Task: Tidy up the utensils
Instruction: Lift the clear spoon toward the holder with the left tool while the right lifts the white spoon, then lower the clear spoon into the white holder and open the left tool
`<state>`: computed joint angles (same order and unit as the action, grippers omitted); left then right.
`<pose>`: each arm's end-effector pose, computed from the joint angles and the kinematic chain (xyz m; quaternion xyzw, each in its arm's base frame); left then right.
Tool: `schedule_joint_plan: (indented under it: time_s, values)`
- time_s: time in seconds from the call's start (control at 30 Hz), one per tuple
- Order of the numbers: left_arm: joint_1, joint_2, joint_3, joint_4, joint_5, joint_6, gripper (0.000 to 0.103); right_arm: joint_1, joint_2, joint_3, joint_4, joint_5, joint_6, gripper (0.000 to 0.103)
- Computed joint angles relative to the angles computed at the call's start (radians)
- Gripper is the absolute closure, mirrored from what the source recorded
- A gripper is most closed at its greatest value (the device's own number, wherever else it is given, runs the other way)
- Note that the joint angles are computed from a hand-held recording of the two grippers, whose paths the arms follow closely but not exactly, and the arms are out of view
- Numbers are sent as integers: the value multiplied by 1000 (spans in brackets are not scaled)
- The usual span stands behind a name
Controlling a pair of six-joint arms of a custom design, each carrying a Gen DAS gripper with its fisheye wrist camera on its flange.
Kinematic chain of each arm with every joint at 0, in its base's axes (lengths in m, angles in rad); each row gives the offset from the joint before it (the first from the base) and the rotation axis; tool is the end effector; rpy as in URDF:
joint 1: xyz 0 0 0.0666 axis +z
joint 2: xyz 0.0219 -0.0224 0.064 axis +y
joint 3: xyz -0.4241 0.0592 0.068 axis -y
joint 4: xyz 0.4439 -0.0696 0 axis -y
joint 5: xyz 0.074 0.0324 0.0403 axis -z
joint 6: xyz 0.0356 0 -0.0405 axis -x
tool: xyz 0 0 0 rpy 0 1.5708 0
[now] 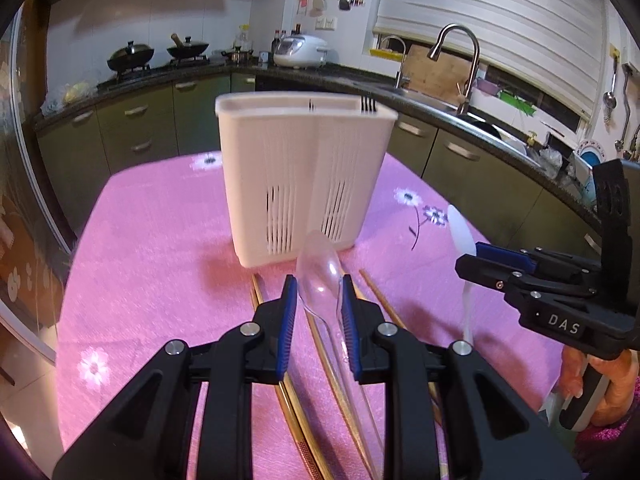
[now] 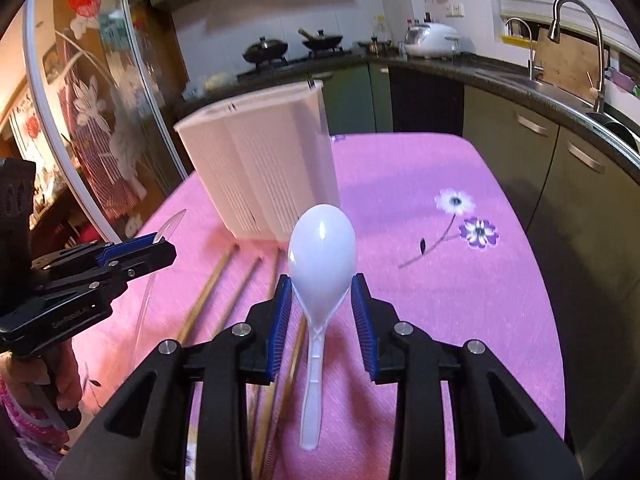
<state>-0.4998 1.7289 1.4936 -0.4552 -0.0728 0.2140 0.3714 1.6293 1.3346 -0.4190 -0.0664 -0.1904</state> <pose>0.5907 -0.3200 0.3653 0.1134 0.8971 -0.1179 0.4105 0.5789 0.2276 0.3492 -0.0959 0.9041 0.1441 0.3907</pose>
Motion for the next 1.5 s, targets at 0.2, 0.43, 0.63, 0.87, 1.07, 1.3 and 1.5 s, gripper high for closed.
schedule_joint_plan:
  time_s: [0.2, 0.43, 0.63, 0.87, 1.07, 1.3, 1.5]
  values:
    - [4, -25, 25, 6, 5, -21, 82, -4, -37, -3, 35, -15, -3, 101]
    - [-2, -30, 69, 11, -22, -57, 82, -2, -53, 19, 37, 15, 6, 102]
    - [-9, -23, 77, 7, -14, -58, 82, -21, 91, 159, -150, 5, 51, 67]
    - [-8, -25, 67, 12, -12, -64, 82, -39, 265, 347, -294, 6, 70, 57]
    - [-5, -24, 65, 12, -10, -65, 82, -29, 327, 407, -351, 41, 78, 57]
    - [2, -24, 59, 17, -4, -61, 82, -20, 321, 380, -314, 73, 64, 71]
    - [3, -26, 56, 26, -6, -58, 82, -23, 216, 250, -146, 65, 25, 74]
